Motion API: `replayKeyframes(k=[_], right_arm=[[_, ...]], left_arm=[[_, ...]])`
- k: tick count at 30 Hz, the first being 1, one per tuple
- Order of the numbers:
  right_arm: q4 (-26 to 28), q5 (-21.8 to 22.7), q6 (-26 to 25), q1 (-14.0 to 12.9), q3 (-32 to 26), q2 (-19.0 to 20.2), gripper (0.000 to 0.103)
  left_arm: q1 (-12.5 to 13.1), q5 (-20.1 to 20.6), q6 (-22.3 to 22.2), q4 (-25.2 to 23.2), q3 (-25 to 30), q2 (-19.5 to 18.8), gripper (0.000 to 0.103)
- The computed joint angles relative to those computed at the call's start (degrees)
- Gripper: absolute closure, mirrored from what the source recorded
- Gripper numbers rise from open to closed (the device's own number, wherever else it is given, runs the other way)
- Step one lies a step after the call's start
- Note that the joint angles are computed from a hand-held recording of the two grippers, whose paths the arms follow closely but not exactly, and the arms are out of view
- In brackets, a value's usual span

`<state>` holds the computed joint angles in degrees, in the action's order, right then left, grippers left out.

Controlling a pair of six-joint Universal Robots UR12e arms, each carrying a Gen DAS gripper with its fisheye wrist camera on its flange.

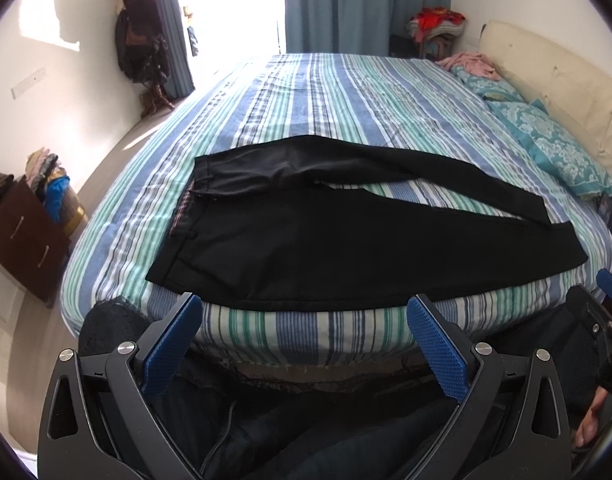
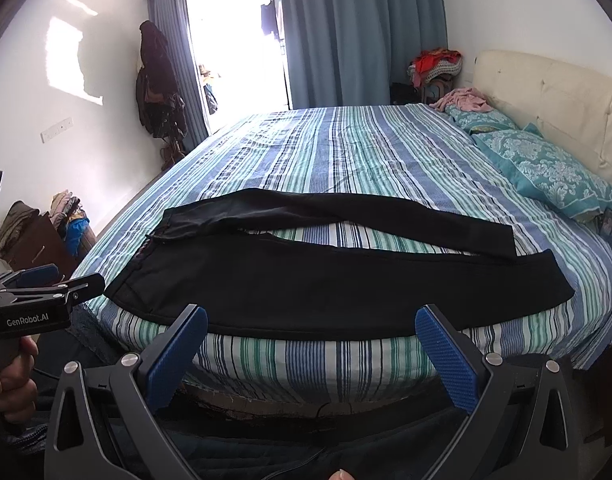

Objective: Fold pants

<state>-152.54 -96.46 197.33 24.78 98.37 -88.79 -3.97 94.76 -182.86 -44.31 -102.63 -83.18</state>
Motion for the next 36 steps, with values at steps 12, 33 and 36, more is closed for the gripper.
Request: replayKeyframes(k=[12,33,36], right_arm=[[-11.82,-0.46,7.57,-7.68,3.87,0.06,0.000],[18.91,-2.92,-31.14,-20.22,-13.89,17.93,0.028],[21.86,-1.35,-33.15,-21.77,-15.35,19.61,0.057]], left_arm=[[-0.90,2.09,-1.38,3.33,3.75,-4.64,0.001],[-2.43,3.00,-4.83,-5.55,8.87,-11.11,0.001],[-2.44,3.77,-5.25,-6.98,9.66,-11.97,0.001]])
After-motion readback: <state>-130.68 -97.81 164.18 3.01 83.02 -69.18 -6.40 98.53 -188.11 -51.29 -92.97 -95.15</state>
